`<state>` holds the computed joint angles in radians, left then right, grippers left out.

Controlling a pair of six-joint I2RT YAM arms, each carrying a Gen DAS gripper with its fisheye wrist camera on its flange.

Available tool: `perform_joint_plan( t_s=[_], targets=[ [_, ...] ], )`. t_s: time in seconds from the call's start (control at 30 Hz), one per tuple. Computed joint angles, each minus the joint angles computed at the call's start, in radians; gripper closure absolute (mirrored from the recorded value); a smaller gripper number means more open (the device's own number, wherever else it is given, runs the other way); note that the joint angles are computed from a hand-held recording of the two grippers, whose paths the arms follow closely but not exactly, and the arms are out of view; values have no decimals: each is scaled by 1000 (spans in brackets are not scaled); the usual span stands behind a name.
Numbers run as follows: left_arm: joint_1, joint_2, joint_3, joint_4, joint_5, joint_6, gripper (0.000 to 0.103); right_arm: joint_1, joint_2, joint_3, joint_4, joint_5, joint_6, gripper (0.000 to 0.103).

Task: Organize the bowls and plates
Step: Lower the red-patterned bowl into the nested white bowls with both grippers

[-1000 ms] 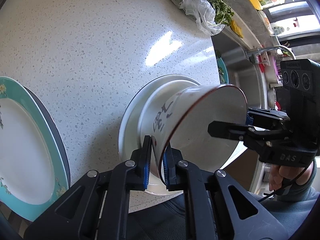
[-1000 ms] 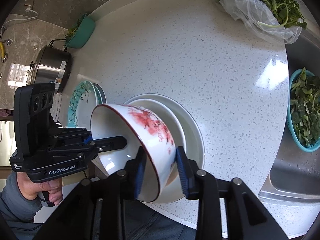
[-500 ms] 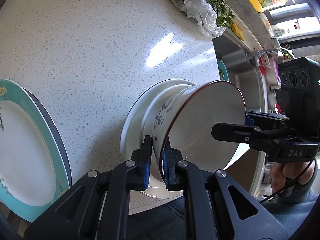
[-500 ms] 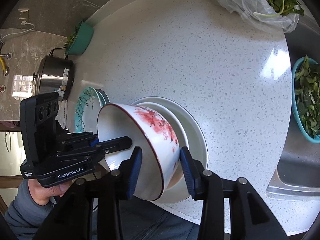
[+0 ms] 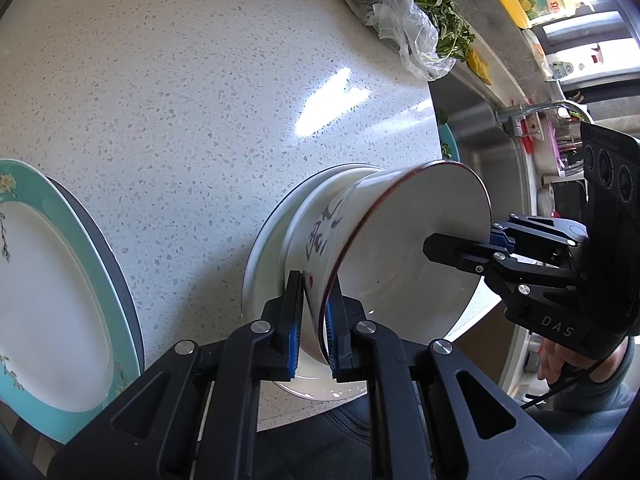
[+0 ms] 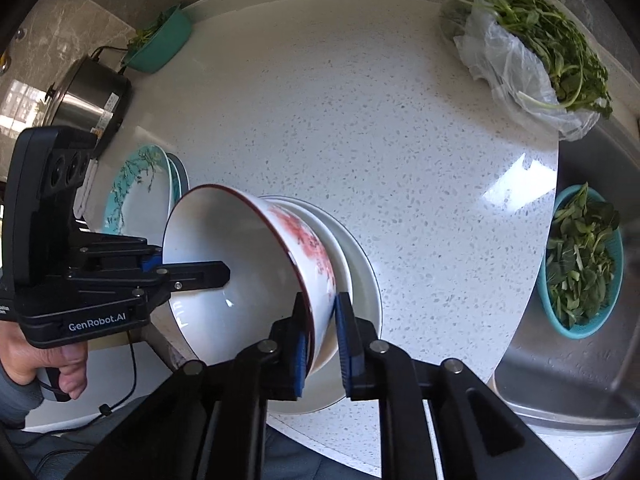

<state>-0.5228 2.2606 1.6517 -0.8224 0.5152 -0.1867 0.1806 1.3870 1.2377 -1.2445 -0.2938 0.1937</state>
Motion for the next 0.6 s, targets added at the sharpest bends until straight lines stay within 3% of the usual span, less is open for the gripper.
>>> perform_joint_plan(
  t_s=[0.6],
  targets=[
    [-4,-4,-7,12,-2,-12,89,17,24,11,-4,36,8,88]
  ],
)
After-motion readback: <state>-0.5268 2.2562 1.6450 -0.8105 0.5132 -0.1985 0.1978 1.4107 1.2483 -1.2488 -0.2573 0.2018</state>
